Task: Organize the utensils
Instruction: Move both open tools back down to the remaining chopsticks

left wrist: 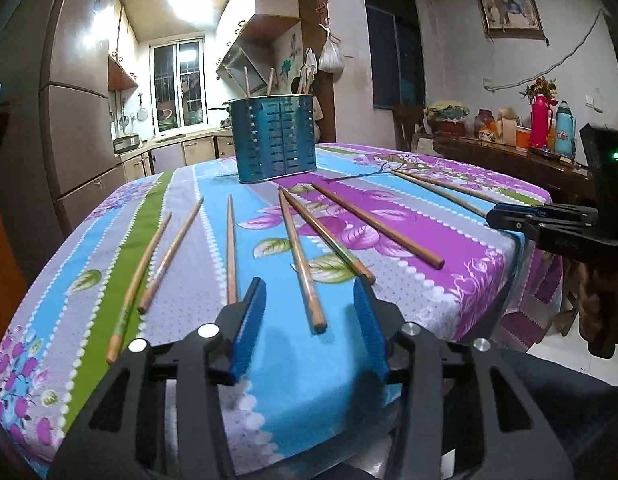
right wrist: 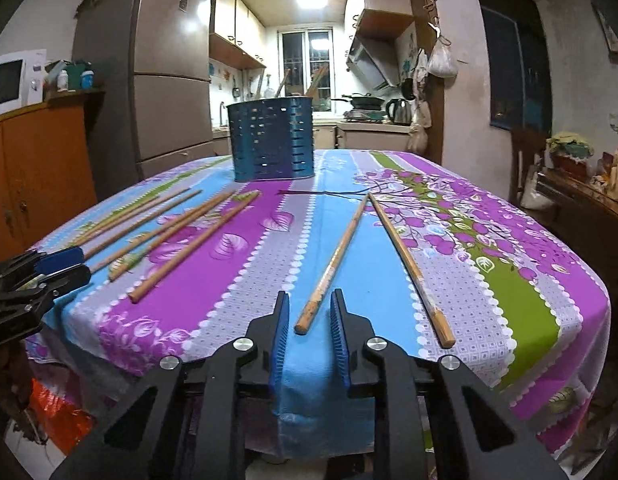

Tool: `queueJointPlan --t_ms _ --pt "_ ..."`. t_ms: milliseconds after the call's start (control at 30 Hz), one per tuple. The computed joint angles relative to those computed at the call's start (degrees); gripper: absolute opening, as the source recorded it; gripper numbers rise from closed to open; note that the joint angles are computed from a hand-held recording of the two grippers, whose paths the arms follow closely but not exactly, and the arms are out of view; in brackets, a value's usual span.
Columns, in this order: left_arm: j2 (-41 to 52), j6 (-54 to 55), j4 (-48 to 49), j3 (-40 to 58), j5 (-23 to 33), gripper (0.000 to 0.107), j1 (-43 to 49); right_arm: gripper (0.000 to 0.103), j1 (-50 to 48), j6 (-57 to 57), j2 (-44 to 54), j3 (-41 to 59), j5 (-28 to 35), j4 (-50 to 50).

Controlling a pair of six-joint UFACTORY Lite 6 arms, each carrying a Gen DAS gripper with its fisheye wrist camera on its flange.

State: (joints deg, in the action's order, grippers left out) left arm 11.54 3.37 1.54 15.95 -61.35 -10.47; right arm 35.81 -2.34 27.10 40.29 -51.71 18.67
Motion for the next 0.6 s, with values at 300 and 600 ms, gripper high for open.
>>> queueJointPlan --t_ms 300,600 --pt "5.45 -0.54 -1.49 0.88 -6.86 0.019 -2.54 0.019 2.71 -1.78 3.54 0.74 -5.77 6.22" --pt "7.89 -2.07 -4.99 0.42 -11.98 0.015 -5.16 0.019 5.02 -3.47 4.09 0.02 -8.43 10.43"
